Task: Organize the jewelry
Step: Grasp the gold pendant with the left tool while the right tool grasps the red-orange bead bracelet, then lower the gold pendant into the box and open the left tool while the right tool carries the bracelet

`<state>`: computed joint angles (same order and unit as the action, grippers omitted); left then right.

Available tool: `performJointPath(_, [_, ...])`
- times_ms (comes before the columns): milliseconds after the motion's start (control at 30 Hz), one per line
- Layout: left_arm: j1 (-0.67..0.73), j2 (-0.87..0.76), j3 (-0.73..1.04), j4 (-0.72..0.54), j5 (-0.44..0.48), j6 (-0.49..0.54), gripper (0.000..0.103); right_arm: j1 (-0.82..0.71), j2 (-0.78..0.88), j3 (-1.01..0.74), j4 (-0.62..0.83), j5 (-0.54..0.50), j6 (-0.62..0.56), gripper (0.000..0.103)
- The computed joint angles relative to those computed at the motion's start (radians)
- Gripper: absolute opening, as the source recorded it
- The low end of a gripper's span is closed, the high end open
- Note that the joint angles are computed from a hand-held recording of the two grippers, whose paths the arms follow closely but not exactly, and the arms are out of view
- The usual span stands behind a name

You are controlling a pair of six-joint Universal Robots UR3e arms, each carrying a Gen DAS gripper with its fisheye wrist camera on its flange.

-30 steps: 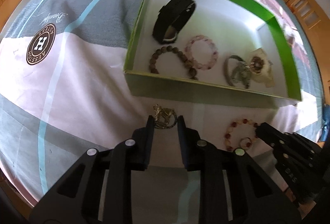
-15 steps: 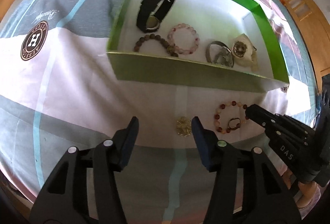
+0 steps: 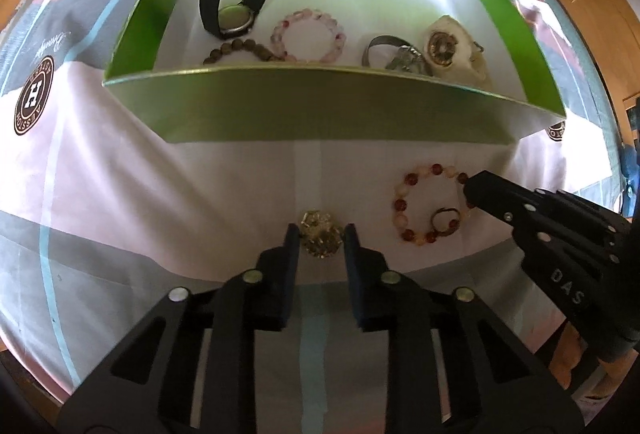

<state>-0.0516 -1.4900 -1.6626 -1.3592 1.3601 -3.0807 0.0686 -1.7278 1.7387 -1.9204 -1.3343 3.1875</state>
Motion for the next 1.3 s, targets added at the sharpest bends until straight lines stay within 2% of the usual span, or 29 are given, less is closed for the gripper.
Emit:
performJointPath(200, [0.056,0.072,0.003,-0.002,-0.077,0.024,0.022,-0.008,-0.021,0.005,-0.009,0.003,0.007,0.007])
performJointPath(333, [0.090,0.115,0.012,-0.029,-0.118,0.053,0.022,-0.042,-0.069,-0.010,0.014,0.050,-0.011,0.007])
performJointPath(467, [0.094,0.114,0.024,-0.036,-0.119,0.046,0.022,-0.085,-0.127,-0.019,0.037,0.135,-0.038,0.007])
performJointPath(600, [0.091,0.099,0.029,-0.036,-0.102,0.037,0.022,-0.077,-0.132,-0.031,0.037,0.128,-0.038,0.007])
performJointPath(767, [0.085,0.097,0.025,-0.024,-0.095,0.030,0.022,-0.082,-0.123,-0.024,0.053,0.170,-0.054,0.007])
performJointPath(900, [0.079,0.096,0.023,-0.019,-0.094,0.024,0.022,-0.046,-0.109,-0.031,0.042,0.142,-0.047,0.007])
performJointPath(1000, [0.067,0.094,0.026,-0.004,-0.080,0.011,0.022,0.007,-0.082,-0.045,0.012,0.062,-0.027,0.007])
performJointPath(1067, [0.042,0.091,0.027,0.024,-0.044,-0.004,0.022,0.045,-0.064,-0.048,-0.017,0.000,-0.011,0.007])
performJointPath(1300, [-0.026,0.107,0.027,0.126,0.075,-0.032,0.022,0.079,-0.082,-0.027,-0.100,-0.092,0.006,0.007])
